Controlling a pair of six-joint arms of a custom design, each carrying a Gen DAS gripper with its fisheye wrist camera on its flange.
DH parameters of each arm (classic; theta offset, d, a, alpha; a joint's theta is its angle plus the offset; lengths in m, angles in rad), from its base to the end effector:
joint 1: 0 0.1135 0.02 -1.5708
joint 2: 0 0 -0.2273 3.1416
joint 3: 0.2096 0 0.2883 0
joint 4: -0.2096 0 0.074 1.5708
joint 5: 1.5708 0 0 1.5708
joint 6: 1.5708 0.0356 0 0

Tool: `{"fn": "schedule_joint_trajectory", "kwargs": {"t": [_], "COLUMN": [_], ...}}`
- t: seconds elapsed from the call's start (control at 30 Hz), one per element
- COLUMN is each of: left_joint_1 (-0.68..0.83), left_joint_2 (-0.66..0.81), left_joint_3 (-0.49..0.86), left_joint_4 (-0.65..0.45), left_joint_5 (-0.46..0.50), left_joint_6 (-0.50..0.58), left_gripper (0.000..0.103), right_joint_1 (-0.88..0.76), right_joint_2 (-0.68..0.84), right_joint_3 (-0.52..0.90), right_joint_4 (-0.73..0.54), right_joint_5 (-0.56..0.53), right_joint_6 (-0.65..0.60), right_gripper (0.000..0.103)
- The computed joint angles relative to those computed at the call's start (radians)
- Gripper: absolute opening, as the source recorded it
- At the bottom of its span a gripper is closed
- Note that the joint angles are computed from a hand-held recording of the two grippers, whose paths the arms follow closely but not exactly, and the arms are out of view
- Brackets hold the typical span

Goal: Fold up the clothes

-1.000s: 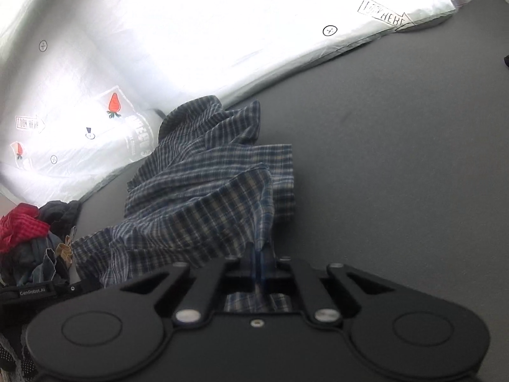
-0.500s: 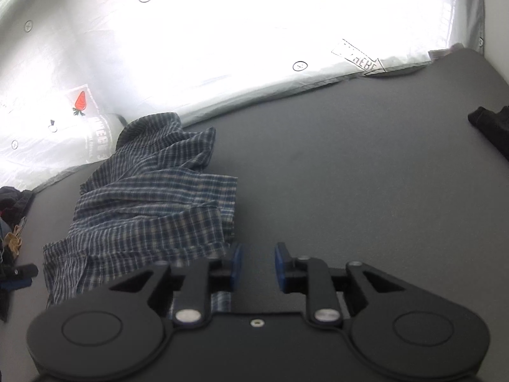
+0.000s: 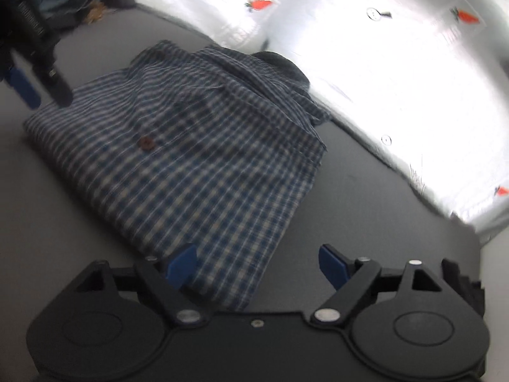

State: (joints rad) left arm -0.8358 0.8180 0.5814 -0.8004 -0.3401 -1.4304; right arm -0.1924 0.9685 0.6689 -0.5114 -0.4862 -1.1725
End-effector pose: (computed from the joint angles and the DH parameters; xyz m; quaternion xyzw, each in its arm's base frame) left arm 0.1480 -0.1460 0.1790 -0.3212 0.8959 -0.1662 0.2580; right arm 0.2496 -0.0317 0.1984 -0.5030 0.7533 -0.0535 0.4203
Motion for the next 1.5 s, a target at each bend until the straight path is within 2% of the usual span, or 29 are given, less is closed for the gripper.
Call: {"fn": "schedule_joint_trajectory", "kwargs": {"t": [0.07, 0.1, 0.17, 0.27, 0.37, 0.57, 0.73, 0.87, 0.97, 1.1, 1.23, 1.37, 1.5], "left_joint_1": [-0.035, -0.051, -0.085, -0.125, -0.133, -0.099, -0.083, -0.038, -0.006, 0.007, 0.021, 0.052, 0.077], "left_joint_2": [-0.076, -0.109, -0.172, -0.173, -0.143, -0.115, -0.067, -0.063, -0.074, -0.084, -0.087, -0.111, -0.102], "left_joint_3": [-0.053, -0.08, -0.135, -0.178, -0.192, -0.229, -0.214, -0.225, -0.241, -0.267, -0.278, -0.292, -0.257], "left_joint_4": [0.04, 0.064, 0.113, 0.174, 0.225, 0.34, 0.383, 0.442, 0.49, 0.547, 0.564, 0.577, 0.561], "left_joint_5": [0.005, 0.005, 0.0, -0.006, 0.008, 0.001, -0.042, -0.028, 0.011, 0.071, 0.075, 0.033, 0.007], "left_joint_6": [-0.071, -0.111, -0.19, -0.286, -0.328, -0.344, -0.358, -0.332, -0.305, -0.297, -0.318, -0.335, -0.298], "left_gripper": [0.079, 0.085, 0.086, 0.086, 0.087, 0.097, 0.097, 0.097, 0.098, 0.098, 0.098, 0.098, 0.097], "right_joint_1": [-0.018, -0.023, -0.026, -0.02, -0.012, -0.005, 0.021, 0.053, 0.066, 0.064, 0.062, 0.08, 0.111], "right_joint_2": [-0.088, -0.113, -0.16, -0.256, -0.298, -0.3, -0.309, -0.29, -0.275, -0.261, -0.261, -0.292, -0.273], "right_joint_3": [-0.059, -0.072, -0.108, -0.21, -0.27, -0.304, -0.38, -0.42, -0.418, -0.379, -0.372, -0.435, -0.474], "right_joint_4": [-0.033, -0.056, -0.065, 0.027, 0.101, 0.192, 0.415, 0.553, 0.555, 0.457, 0.427, 0.566, 0.731], "right_joint_5": [-0.035, -0.048, -0.056, -0.053, -0.053, -0.094, -0.106, -0.098, -0.101, -0.109, -0.098, -0.074, -0.03], "right_joint_6": [-0.107, -0.144, -0.196, -0.241, -0.276, -0.311, -0.241, -0.22, -0.237, -0.28, -0.265, -0.203, -0.148], "right_gripper": [0.089, 0.09, 0.092, 0.094, 0.097, 0.099, 0.1, 0.101, 0.101, 0.098, 0.097, 0.097, 0.097]}}
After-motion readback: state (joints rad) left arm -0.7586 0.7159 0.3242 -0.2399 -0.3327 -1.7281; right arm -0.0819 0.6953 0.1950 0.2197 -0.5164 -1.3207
